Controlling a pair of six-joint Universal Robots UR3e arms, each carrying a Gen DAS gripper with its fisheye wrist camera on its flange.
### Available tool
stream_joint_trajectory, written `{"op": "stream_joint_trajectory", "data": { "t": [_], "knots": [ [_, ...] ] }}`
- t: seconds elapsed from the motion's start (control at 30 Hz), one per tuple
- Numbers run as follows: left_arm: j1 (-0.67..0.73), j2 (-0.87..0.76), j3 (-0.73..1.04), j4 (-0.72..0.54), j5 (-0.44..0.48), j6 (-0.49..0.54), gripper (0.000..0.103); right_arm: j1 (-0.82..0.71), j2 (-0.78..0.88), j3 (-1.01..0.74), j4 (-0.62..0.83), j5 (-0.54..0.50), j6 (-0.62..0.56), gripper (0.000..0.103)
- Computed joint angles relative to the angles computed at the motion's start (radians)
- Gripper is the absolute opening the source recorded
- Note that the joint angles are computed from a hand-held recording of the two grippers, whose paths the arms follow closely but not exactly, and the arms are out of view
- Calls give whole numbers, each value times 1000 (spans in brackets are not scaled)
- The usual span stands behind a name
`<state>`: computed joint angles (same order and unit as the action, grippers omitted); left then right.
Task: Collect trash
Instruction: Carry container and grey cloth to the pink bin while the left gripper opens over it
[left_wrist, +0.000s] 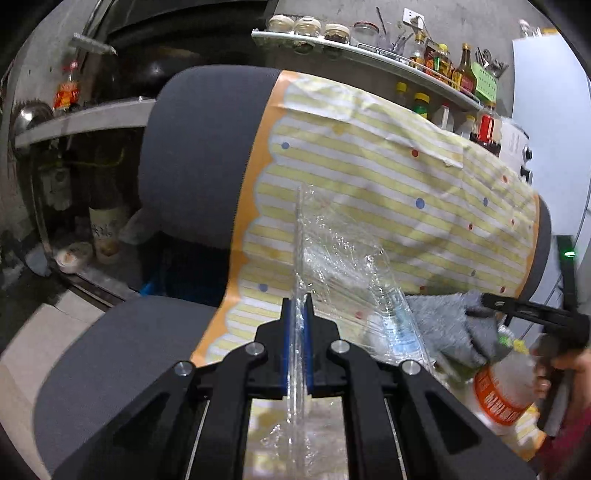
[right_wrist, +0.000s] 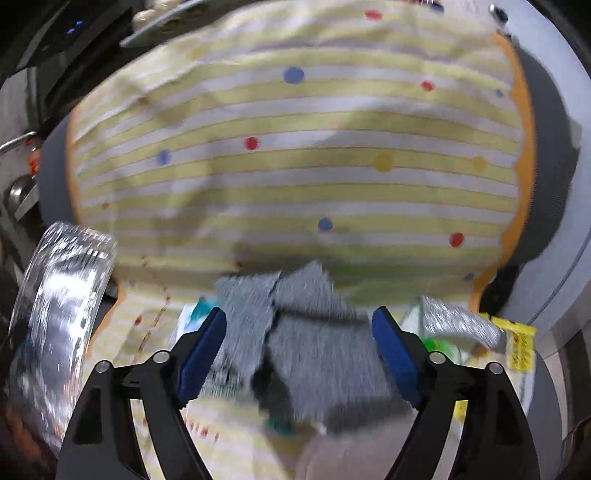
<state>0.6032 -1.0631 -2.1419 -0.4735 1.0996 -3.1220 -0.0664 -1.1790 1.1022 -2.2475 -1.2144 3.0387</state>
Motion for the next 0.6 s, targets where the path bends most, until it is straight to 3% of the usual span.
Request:
{"op": "stream_joint_trajectory", "data": {
  "t": [0.1,0.2,0.23,0.3,0.33,0.37,0.47,0.6],
  "knots": [
    [-37,-57,13,66,14,-37,4,52,116,-169,129,-57,-24,82],
    [-92,-126,37,111,56,-35,4,116,171,-223,192,-152,-79,81],
    [-105,-144,44,115,68,-37,4,137,178,-217,188,-195,-97,75],
    [-140,-173,47,143,116,-38,4,169,144,-115,36,-275,-113,38],
    [-150,-172,44,146,129,-37,4,158,126,-89,8,-243,-113,20],
    [-149,-160,37,138,127,-34,4,133,85,-33,-54,-186,-89,18],
    [-145,-103,9,131,110,-17,4,67,-41,95,-217,-106,-36,16],
    [-137,-14,18,75,38,-39,4,-122,-311,247,-201,109,-15,17]
  ]
}}
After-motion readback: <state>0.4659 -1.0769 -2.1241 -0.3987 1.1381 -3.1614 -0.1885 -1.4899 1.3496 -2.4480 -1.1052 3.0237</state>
